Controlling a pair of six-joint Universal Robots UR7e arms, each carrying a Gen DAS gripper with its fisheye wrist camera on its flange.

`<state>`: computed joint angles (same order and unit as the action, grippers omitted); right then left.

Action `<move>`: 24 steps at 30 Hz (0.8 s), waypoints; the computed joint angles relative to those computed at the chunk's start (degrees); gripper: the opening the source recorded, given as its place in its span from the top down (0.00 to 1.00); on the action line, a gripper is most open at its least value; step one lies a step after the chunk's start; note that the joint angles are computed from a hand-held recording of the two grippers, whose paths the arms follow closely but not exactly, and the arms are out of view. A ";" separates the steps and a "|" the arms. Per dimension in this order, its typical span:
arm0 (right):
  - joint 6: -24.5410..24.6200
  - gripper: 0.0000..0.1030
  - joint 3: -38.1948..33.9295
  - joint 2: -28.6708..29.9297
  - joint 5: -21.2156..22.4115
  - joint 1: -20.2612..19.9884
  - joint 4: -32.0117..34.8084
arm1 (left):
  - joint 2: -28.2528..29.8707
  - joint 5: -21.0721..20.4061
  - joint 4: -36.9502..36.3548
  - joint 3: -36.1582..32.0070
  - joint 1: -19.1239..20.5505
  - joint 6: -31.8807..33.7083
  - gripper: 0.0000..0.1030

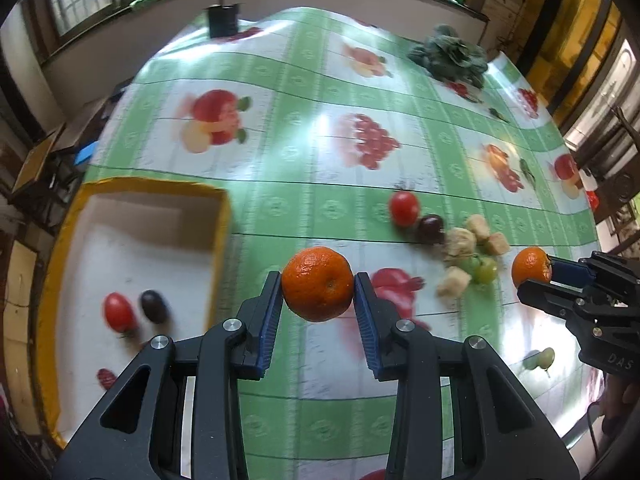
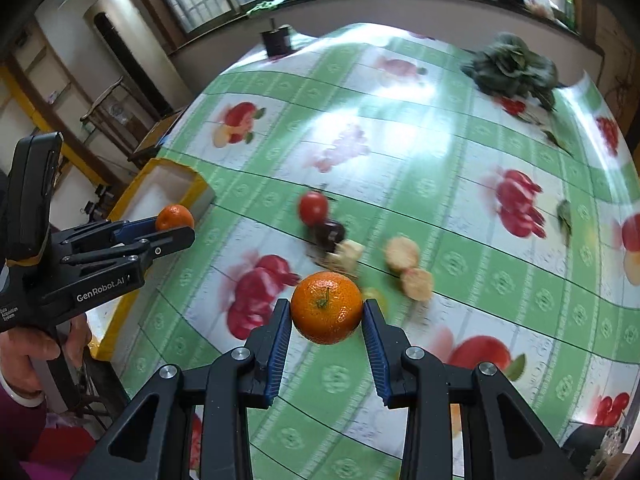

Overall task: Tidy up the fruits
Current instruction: 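Carry the tangerine with the left tool while the right tool carries its tangerine over the tray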

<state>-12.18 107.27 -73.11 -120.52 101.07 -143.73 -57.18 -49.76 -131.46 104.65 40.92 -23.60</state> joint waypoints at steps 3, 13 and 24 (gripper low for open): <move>-0.06 0.66 -0.66 1.70 0.35 1.17 0.17 | -1.72 1.54 0.84 0.83 0.39 -0.96 0.66; -1.98 0.66 -3.71 7.65 2.04 4.41 1.59 | -7.25 5.12 3.32 3.27 2.16 -3.97 0.66; -3.95 0.66 -7.74 13.62 4.06 6.61 3.86 | -11.43 7.63 6.02 4.91 4.09 -7.00 0.66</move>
